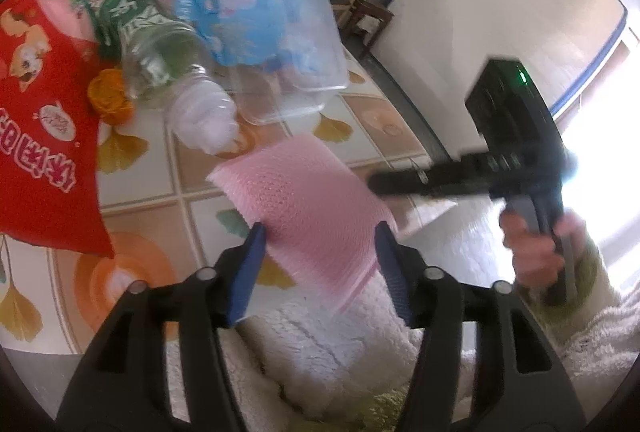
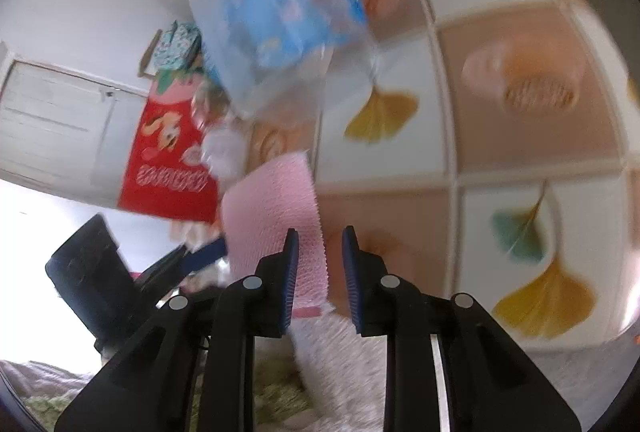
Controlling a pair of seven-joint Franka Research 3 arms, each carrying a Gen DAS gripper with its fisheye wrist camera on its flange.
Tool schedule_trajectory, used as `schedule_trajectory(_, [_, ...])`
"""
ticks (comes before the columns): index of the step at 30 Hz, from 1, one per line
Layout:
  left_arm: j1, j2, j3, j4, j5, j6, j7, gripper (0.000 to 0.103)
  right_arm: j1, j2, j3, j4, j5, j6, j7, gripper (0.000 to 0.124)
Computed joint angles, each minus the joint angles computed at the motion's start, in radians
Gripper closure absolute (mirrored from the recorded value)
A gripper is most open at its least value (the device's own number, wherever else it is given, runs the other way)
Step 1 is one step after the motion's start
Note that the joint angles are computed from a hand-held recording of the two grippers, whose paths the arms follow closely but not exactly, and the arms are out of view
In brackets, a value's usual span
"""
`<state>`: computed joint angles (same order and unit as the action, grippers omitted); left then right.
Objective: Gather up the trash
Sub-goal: 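Reach the left tool to the pink sponge while the right tool reaches the clear container, then close the left tool on the pink sponge while the right tool grips the clear container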
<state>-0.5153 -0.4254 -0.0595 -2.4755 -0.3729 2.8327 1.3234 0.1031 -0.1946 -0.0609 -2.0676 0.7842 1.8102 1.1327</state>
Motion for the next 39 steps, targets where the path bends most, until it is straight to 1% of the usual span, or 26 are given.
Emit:
schedule_trajectory(1, [0.005,-0.002,-0.005,-0.004,0.003,0.005,-0.006,0.043,-0.002,0.001,-0.007,-0.002,0.012,-0.022,0.001,0.101])
schedule_trajectory(3, [0.023,-0.009,-0.02,-0.009,0.027,0.009,-0.027,0.034,-0.002,0.006,-0.013,-0.011,0.045,-0.058,0.007,0.101])
schedule_trajectory(6, [0.037,-0.02,-0.035,-0.012,0.065,-0.003,-0.053,0.025,-0.005,0.012,-0.014,-0.021,0.08,-0.08,0.015,0.101])
schedule_trajectory(8, [0.049,-0.013,-0.049,-0.004,0.098,-0.017,-0.071,0.021,-0.005,0.022,-0.013,-0.021,0.101,-0.088,0.019,0.101])
schedule_trajectory(11, [0.09,0.011,-0.087,0.027,0.174,-0.052,-0.119,0.02,-0.012,0.034,-0.018,-0.02,0.124,-0.113,0.02,0.101])
schedule_trajectory(15, [0.126,0.03,-0.113,0.053,0.251,-0.083,-0.168,0.02,-0.023,0.061,-0.022,-0.009,0.155,-0.171,0.017,0.101])
schedule_trajectory(19, [0.134,0.049,-0.122,0.076,0.3,-0.107,-0.178,0.018,-0.039,0.078,-0.025,-0.012,0.184,-0.21,0.016,0.101])
schedule_trajectory(23, [0.151,0.081,-0.152,0.113,0.392,-0.157,-0.161,0.017,-0.062,0.103,-0.034,-0.011,0.224,-0.268,0.008,0.101])
schedule_trajectory(26, [0.185,0.098,-0.199,0.137,0.503,-0.197,-0.194,0.017,-0.071,0.103,-0.029,-0.012,0.229,-0.268,0.009,0.101])
schedule_trajectory(29, [0.19,0.108,-0.213,0.148,0.57,-0.219,-0.207,0.017,-0.076,0.088,-0.025,-0.009,0.203,-0.228,0.004,0.101])
schedule_trajectory(32, [0.185,0.107,-0.208,0.146,0.598,-0.212,-0.2,0.017,-0.071,0.058,-0.019,-0.011,0.193,-0.172,-0.021,0.101])
schedule_trajectory(36, [0.18,0.116,-0.205,0.146,0.609,-0.199,-0.199,0.017,-0.043,0.046,-0.007,0.002,0.202,-0.126,-0.073,0.101])
schedule_trajectory(39, [0.187,0.114,-0.213,0.143,0.626,-0.207,-0.232,0.017,-0.018,0.048,0.012,0.016,0.151,-0.078,-0.079,0.101])
